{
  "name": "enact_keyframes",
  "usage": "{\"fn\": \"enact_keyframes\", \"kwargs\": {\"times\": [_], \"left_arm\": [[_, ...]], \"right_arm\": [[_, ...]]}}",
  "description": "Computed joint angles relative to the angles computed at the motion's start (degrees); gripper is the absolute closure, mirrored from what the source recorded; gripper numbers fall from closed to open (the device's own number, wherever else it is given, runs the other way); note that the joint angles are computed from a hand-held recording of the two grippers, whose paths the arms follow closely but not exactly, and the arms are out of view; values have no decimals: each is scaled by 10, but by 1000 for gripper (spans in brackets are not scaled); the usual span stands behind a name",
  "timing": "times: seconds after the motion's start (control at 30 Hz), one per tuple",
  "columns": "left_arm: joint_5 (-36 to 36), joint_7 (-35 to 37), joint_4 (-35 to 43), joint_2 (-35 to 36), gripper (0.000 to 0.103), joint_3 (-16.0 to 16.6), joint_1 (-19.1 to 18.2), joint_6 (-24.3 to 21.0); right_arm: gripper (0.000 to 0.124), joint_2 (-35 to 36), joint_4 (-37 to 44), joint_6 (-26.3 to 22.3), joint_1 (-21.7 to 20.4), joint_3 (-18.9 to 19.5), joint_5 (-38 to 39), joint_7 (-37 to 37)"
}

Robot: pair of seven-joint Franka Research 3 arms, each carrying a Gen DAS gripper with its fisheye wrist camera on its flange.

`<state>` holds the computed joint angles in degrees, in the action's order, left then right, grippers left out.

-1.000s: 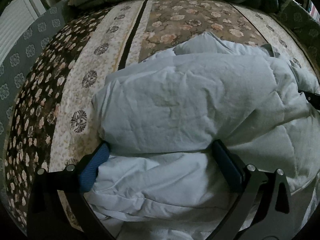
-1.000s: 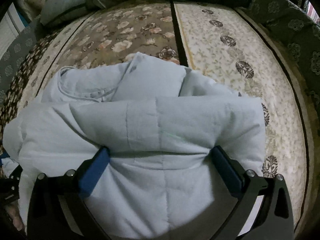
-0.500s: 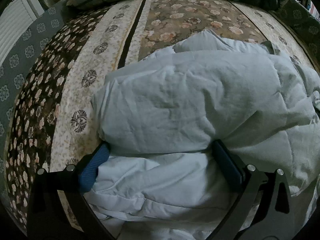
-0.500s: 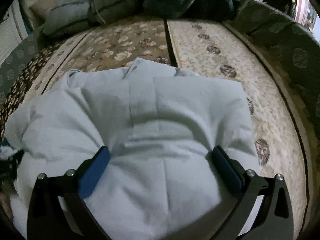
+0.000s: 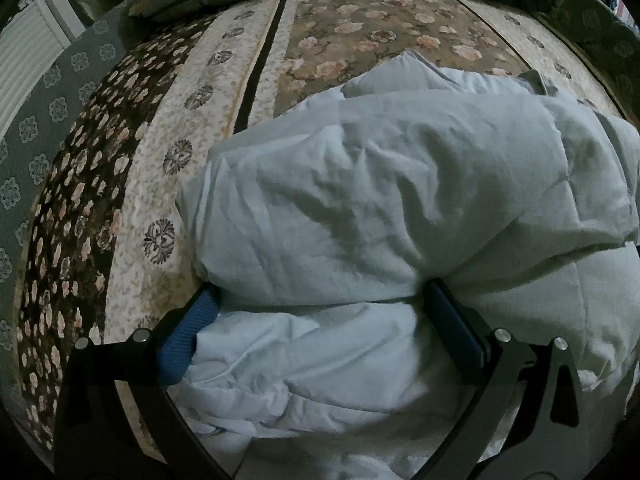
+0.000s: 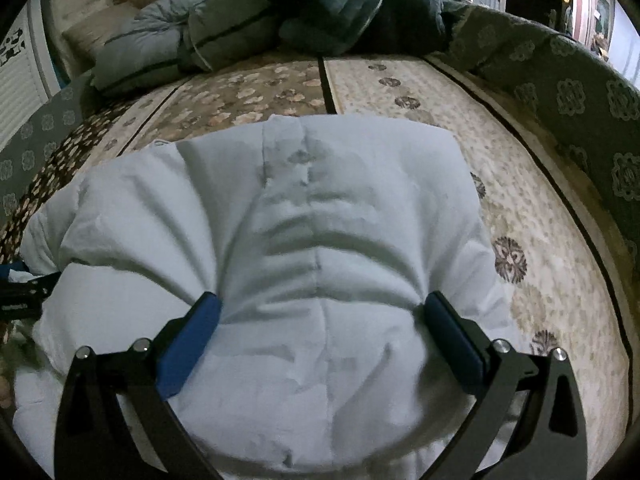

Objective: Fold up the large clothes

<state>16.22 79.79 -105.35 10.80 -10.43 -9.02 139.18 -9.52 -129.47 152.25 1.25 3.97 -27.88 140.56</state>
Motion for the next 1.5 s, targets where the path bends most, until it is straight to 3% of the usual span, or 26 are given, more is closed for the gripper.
{"fn": "enact_keyframes", "kwargs": {"times": [0.1, 0.2, 0.27, 0.33, 0.43, 0.53, 0.67, 0.87, 1.13, 1.5], "left_arm": [[-12, -9, -17, -22, 3, -1, 2, -10], [-27, -6, -55, -72, 3, -1, 6, -19], [-52, 22, -116, -129, 3, 2, 11, 8], [-28, 15, -172, -176, 3, 4, 14, 11], [34, -34, -225, -222, 3, 0, 23, -36], [-51, 9, -288, -290, 3, 33, 12, -49], [-96, 37, -344, -347, 3, 56, 9, -58], [-131, 50, -358, -357, 3, 63, 17, -90], [11, -28, -370, -386, 3, -8, 28, -99], [48, -50, -416, -469, 3, -1, -7, -106]], "right_arm": [[23, -53, -44, 10, 4, -3, 28, -21], [23, -140, -118, 31, -18, 23, 19, -17], [23, -194, -155, -17, -33, 48, 11, -34], [23, -235, -186, -51, -36, 53, 30, -54], [23, -304, -223, -93, -44, 57, 73, -50], [23, -365, -251, -116, -44, 53, 107, -68], [23, -383, -270, -125, -30, 28, 157, -141], [23, -419, -313, -166, -44, 48, 183, -179], [23, -464, -337, -178, -44, 61, 196, -202], [23, -546, -365, -197, -37, 71, 206, -211]]}}
